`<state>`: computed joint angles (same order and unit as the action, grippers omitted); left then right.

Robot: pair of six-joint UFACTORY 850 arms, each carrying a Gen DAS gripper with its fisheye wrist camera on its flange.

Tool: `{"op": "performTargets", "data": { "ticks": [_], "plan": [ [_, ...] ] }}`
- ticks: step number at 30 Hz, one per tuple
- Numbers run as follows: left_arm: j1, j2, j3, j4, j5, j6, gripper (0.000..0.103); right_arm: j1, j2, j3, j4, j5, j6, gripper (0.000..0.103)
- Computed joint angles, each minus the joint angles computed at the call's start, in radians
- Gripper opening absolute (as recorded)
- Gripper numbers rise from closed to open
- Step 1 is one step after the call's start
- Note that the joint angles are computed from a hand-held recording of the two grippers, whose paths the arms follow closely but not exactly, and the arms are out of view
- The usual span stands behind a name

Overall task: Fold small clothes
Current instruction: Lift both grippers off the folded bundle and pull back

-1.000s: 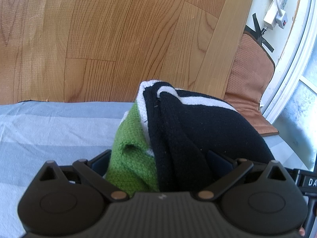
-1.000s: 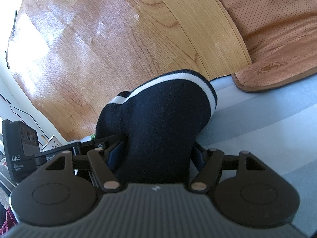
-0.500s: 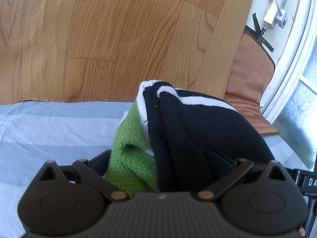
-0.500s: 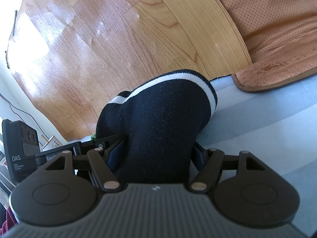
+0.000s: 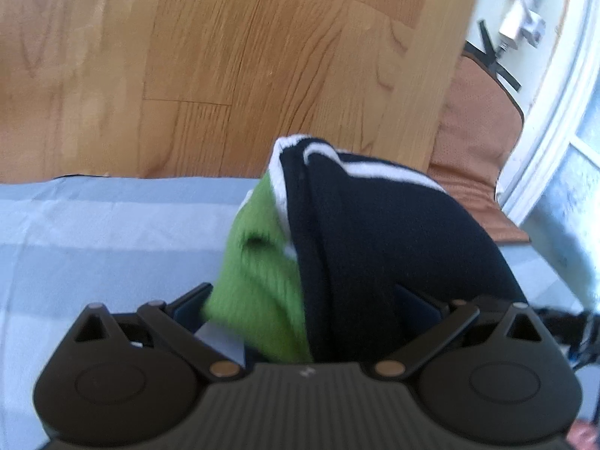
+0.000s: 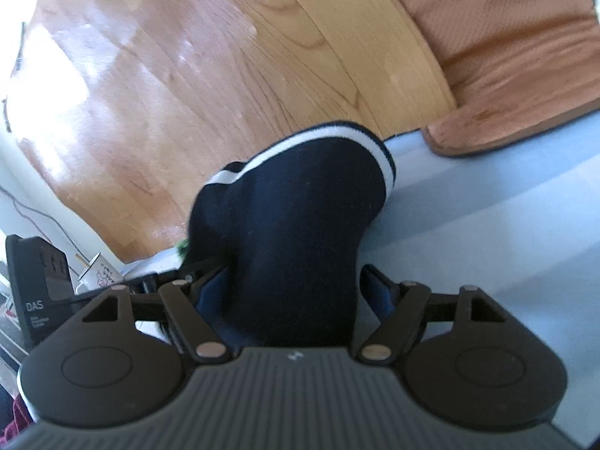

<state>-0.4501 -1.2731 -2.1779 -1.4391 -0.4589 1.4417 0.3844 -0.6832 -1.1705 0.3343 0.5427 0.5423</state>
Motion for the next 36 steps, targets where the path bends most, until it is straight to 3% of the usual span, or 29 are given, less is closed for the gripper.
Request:
{"op": "performTargets", "data": {
  "ticks": [4,8,18,28,36],
  "plan": [
    [0.006,0.148,0.266,-0.223,0.026,0.288,0.103,0.048,0.093,0.120,0.114,0.054,-0.046,0.078],
    [0.024,0.297,0.527,-0.501,-0.005,0.597,0.103,0.108,0.156,0.197,0.214,0.098,-0.078,0.078],
    [-0.004,0.531,0.931,-1.167,-0.019,1.242,0.103,0.269,0.199,0.240,0.551,0.106,-0.332,0.078],
    [-0.036,0.589,1.092,-1.500,-0.126,1.600,0.103,0.329,0.204,0.248,0.672,0.115,-0.400,0.078],
    [-0.031,0.589,1.104,-1.495,-0.166,1.590,0.103,0.341,0.179,0.232,0.691,0.105,-0.383,0.080]
  ]
}}
